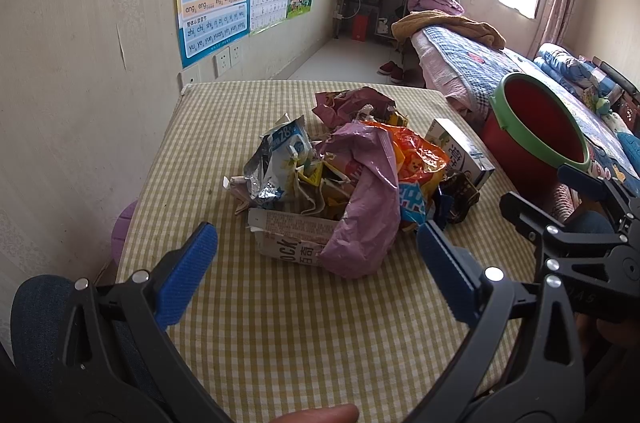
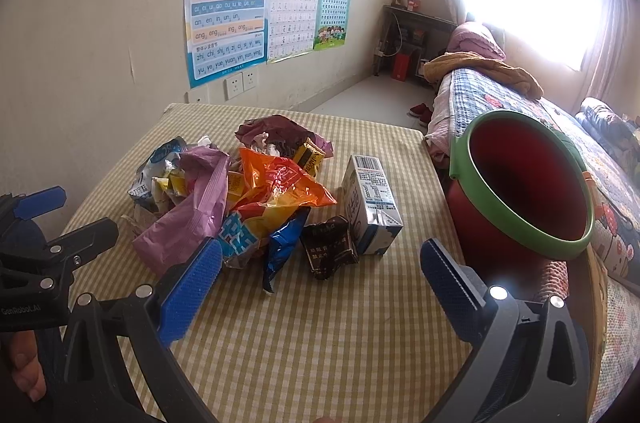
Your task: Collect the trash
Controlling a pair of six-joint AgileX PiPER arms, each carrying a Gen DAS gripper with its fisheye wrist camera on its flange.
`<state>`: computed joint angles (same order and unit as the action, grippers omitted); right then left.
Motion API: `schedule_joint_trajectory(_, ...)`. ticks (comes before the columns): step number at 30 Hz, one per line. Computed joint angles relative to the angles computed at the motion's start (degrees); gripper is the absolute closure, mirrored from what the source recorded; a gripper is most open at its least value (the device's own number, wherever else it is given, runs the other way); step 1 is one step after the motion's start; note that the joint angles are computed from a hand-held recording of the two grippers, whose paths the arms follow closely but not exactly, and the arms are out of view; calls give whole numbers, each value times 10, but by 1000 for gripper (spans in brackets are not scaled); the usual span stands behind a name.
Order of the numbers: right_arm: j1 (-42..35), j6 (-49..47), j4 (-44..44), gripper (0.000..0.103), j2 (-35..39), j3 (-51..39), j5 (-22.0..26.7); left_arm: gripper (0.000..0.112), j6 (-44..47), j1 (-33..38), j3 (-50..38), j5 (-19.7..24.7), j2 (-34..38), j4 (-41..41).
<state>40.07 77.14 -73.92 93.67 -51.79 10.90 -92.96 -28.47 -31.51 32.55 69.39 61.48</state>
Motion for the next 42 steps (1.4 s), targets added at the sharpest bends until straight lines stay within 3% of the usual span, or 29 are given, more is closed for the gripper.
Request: schedule_joint_trajectory(42, 1, 1, -2, 7, -4, 2, 1, 15, -4, 2, 3, -3, -2, -1)
